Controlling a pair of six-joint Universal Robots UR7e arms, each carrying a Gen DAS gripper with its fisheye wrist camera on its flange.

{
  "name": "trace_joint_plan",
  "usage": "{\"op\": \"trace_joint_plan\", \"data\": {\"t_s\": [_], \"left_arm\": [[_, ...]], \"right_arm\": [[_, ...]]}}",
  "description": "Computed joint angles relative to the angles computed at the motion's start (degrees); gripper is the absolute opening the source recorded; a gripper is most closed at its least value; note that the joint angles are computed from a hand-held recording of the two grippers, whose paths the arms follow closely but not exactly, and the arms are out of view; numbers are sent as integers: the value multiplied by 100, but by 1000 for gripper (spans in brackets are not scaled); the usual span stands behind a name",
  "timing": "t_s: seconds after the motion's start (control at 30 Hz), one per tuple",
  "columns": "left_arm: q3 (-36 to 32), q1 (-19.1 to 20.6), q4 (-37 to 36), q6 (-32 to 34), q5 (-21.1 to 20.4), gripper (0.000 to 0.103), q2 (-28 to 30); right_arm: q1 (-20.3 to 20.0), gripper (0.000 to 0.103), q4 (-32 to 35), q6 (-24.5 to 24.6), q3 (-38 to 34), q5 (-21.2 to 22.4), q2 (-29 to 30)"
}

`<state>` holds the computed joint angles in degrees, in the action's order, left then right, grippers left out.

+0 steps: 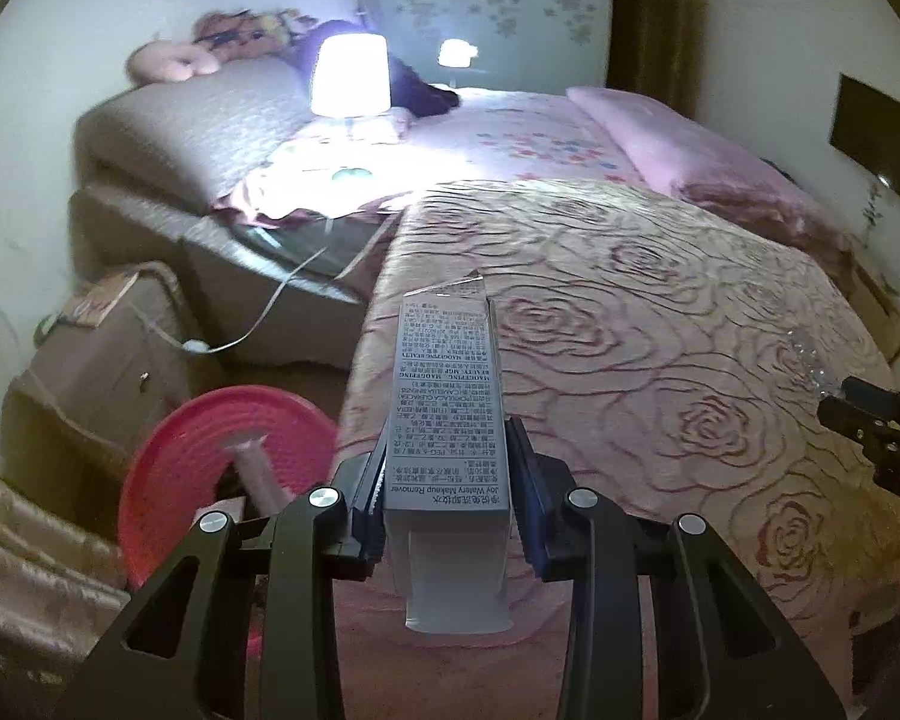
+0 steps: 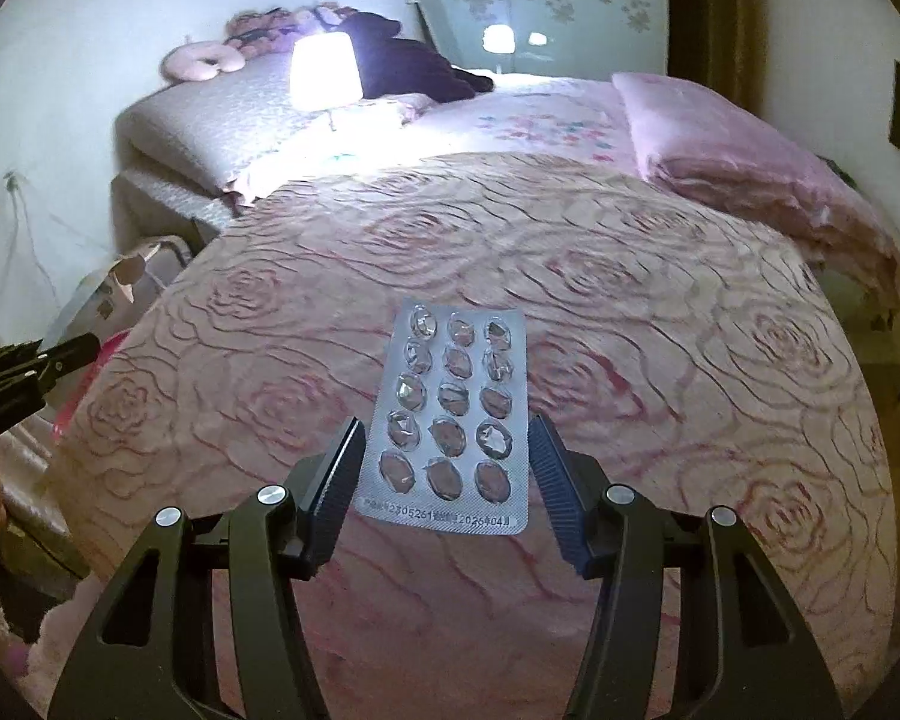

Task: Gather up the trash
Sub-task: 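Carry the white box and blister pack in both tools over the pink basket, then open the left tool over the basket while the right tool drops the blister pack in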

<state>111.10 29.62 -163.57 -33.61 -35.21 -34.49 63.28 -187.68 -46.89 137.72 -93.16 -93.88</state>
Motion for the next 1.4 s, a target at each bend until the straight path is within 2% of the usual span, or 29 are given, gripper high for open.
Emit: {"op": "trace_joint_plan", "data": {"t_s": [0.33,0.63,0.93,1.17,1.4], "left_arm": [[471,88,856,-1164,758,33,-632],[849,341,1240,-1846,1021,33,-1184],[1013,760,1933,-2577,1037,33,-1549],[1120,1023,1703,-2439,867,33,-1568],[1147,1174,1554,-2309,745,33,-1501]], "right_arm": [[1032,55,-119,-28,-200,-339,688],[1894,55,-36,-57,-523,-565,1446],[2485,55,419,-35,-939,-595,2215],[2824,55,616,39,-1289,-762,2875],[2906,55,699,21,-1439,-929,3236]]}}
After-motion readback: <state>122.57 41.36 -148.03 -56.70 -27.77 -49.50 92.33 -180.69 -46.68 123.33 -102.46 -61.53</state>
